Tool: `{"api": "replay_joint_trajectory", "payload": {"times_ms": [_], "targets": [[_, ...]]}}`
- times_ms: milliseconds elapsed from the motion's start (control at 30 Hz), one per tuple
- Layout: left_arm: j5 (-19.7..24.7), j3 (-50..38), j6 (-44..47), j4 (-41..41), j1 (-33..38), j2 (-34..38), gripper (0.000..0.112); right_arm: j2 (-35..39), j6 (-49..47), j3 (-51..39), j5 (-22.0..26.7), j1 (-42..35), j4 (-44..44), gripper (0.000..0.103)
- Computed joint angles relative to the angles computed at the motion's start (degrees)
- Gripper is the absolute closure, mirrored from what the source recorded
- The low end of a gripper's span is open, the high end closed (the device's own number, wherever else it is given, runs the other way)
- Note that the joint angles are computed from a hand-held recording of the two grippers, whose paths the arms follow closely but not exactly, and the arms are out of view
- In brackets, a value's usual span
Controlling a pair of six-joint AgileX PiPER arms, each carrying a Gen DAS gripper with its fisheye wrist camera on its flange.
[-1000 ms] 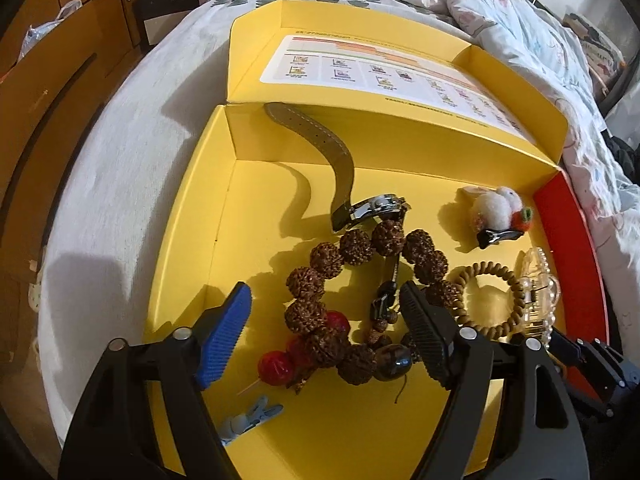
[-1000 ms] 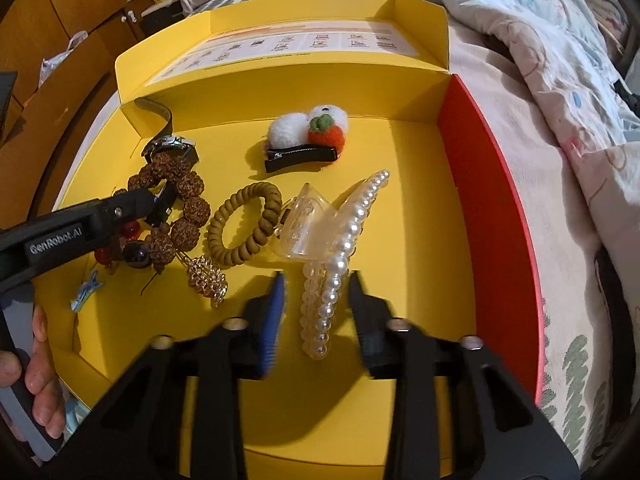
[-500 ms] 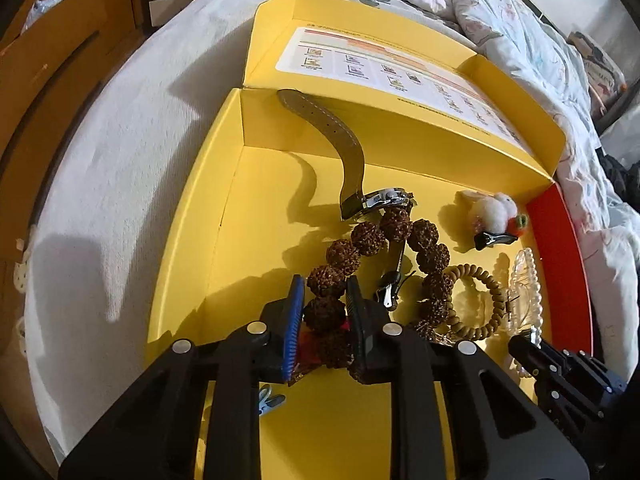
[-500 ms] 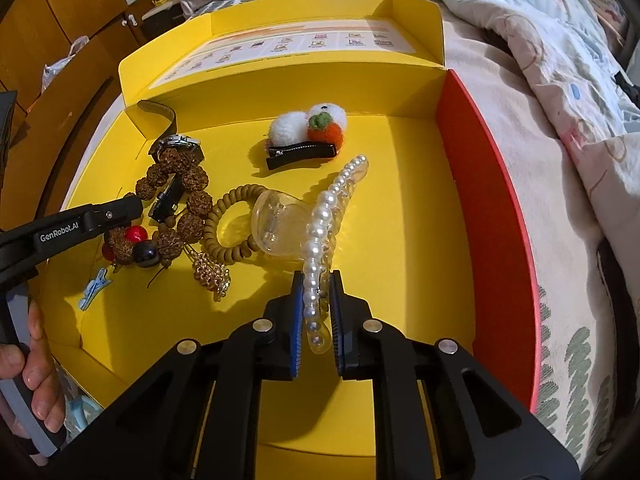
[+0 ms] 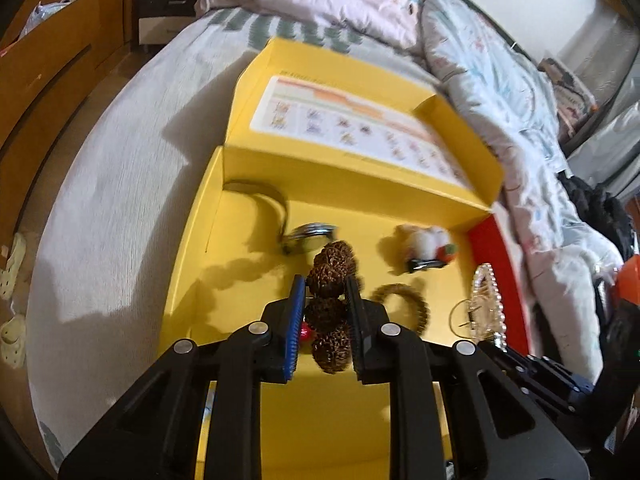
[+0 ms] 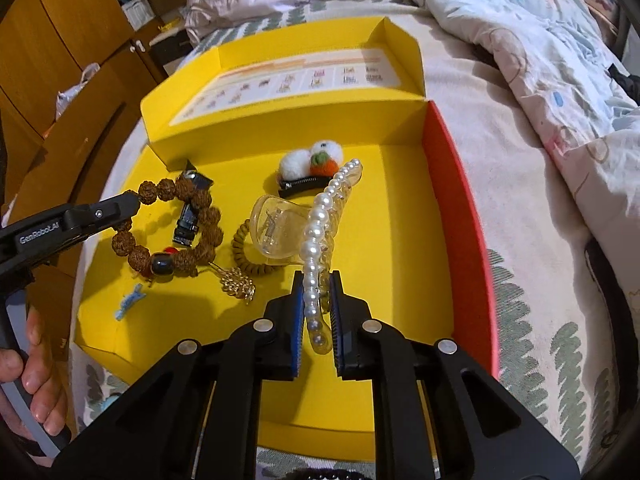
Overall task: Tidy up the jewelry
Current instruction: 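Grasp the brown bead bracelet with the left tool while the right grasps the pearl hair clip, then lift the bracelet and pearl clip out and release them onto the bed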
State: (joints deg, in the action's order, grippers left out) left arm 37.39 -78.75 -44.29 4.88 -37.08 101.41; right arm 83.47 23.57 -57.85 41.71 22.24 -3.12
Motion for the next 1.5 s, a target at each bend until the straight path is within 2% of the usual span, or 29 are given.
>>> {"api": "replay_joint_trajectory", "payload": {"times_ms": [133,367,567,733,1000,1167,1333,1400,1500], "targets": [[-0.52,-0.05,-0.68,0.5,-1.31,-2.28,0.092,-2.23,-0.97,-0.03,0.79,-0.48,1.26,0.09],[1.07,-0.66,-4.31,4.13,-3.86,-5.61,0.092,-6.32,-0.13,-0.23,3.19,0.5,0.79,0.09],[4.22,0.75,-9.12,9.02,-6.41,-9.74,0.092,-11.83,-0.11,0.36,6.35,0.01,0.6,0.09],[7.16,3.83,-14.66,13.21,-8.74,-14.56,0.092,-18.28,-2.64,1.94,9.73,-3.68,2.18,0.09],[12.75,12.52,-25.64,20.13,-16.54,-23.92,0.092,-29.34,-12.35,6.32,15.71,-15.27,9.21,0.09],[19.26,16.41,-34.24,26.57,-24.48,-30.32,0.092,-35.71,-22.7,8.31,20.94,-26.42,15.84,0.09],[24.46,21.19,-41.28,30.89,-31.53,-34.61,0.092,-37.38,-35.48,9.45,25.59,-40.97,22.27,0.09],[24.8,23.32,-42.6,30.89,-32.32,-35.59,0.092,-36.75,-40.53,10.16,26.66,-47.05,24.43,0.09],[24.71,27.04,-44.09,30.43,-32.49,-36.97,0.092,-34.85,-44.39,11.66,26.02,-51.97,25.03,0.09]]}}
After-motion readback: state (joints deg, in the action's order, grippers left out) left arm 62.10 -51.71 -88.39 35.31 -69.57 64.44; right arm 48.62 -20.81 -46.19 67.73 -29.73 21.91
